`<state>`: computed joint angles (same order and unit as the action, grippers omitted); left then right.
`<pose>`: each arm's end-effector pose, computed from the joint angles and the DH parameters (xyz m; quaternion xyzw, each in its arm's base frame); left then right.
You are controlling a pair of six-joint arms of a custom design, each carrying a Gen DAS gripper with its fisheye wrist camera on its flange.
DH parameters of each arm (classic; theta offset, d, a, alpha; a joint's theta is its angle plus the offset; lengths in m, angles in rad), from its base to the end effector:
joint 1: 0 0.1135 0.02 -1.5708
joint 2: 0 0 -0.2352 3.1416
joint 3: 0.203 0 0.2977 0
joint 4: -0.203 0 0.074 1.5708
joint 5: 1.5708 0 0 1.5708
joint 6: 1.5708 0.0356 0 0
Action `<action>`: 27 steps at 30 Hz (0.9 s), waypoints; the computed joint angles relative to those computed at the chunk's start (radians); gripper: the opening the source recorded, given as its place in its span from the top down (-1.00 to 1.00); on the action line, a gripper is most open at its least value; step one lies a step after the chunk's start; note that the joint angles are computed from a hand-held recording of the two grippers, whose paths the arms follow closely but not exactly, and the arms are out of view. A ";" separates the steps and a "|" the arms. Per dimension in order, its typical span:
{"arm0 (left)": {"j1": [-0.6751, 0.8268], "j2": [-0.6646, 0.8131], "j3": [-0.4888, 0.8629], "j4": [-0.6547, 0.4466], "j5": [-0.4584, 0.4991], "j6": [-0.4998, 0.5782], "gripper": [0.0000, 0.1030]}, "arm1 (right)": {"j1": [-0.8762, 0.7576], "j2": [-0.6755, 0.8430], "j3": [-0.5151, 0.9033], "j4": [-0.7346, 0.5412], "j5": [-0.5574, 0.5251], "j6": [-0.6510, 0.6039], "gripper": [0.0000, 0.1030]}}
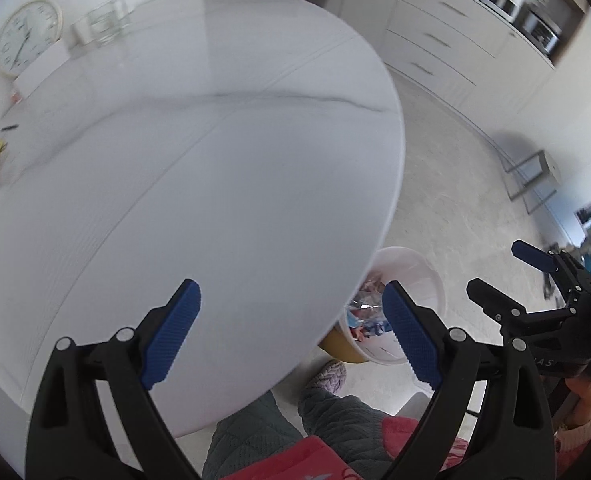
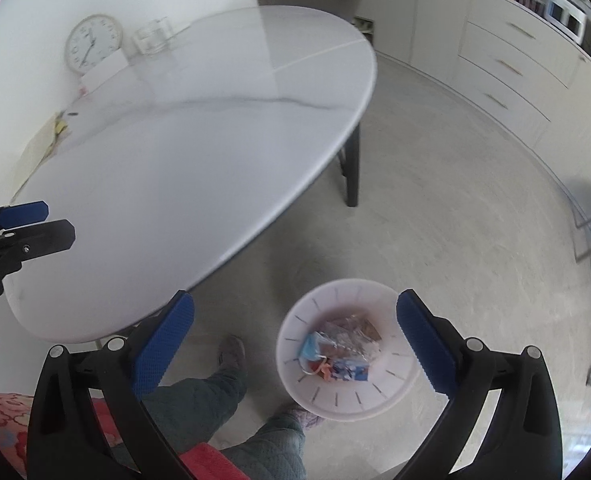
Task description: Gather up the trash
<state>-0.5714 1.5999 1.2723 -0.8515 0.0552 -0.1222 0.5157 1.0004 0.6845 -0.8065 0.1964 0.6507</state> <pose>0.3052 -0.1985 0.2104 0.2236 0.9547 -0.0916 0.1737 0.2088 0.1103 0.1798 0.0872 0.9666 0.0421 0.2373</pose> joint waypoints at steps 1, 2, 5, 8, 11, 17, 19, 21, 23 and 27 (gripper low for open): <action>0.016 -0.009 -0.009 0.000 -0.005 -0.004 -0.71 | 0.002 0.027 0.020 0.008 -0.003 -0.009 -0.95; 0.029 -0.016 -0.017 0.003 -0.009 -0.005 -0.71 | 0.008 0.055 0.040 0.016 -0.004 -0.016 -0.95; 0.064 -0.037 -0.042 0.012 -0.009 -0.006 -0.71 | 0.016 0.130 0.092 0.039 -0.011 -0.036 -0.95; 0.090 -0.041 -0.047 0.014 -0.011 -0.001 -0.71 | 0.019 0.176 0.129 0.051 -0.012 -0.050 -0.95; 0.097 -0.043 -0.043 0.016 -0.021 -0.006 -0.71 | 0.022 0.184 0.149 0.051 -0.010 -0.057 -0.95; 0.112 -0.085 -0.048 0.029 -0.038 -0.017 -0.71 | 0.049 0.198 0.215 0.035 0.033 -0.078 -0.95; 0.107 -0.104 -0.045 0.034 -0.057 -0.027 -0.71 | 0.056 0.208 0.246 0.030 0.042 -0.082 -0.95; 0.104 -0.133 -0.052 0.038 -0.074 -0.031 -0.71 | 0.065 0.208 0.272 0.026 0.058 -0.083 -0.95; 0.100 -0.160 -0.051 0.039 -0.088 -0.032 -0.71 | 0.076 0.197 0.300 0.016 0.080 -0.086 -0.95; 0.093 -0.206 -0.037 0.019 -0.099 -0.016 -0.78 | 0.100 0.183 0.349 -0.021 0.130 -0.074 -0.95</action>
<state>-0.4786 1.3938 1.2357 -0.8328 -0.0435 -0.1384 0.6153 1.1831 1.0331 -0.8276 0.3264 0.5771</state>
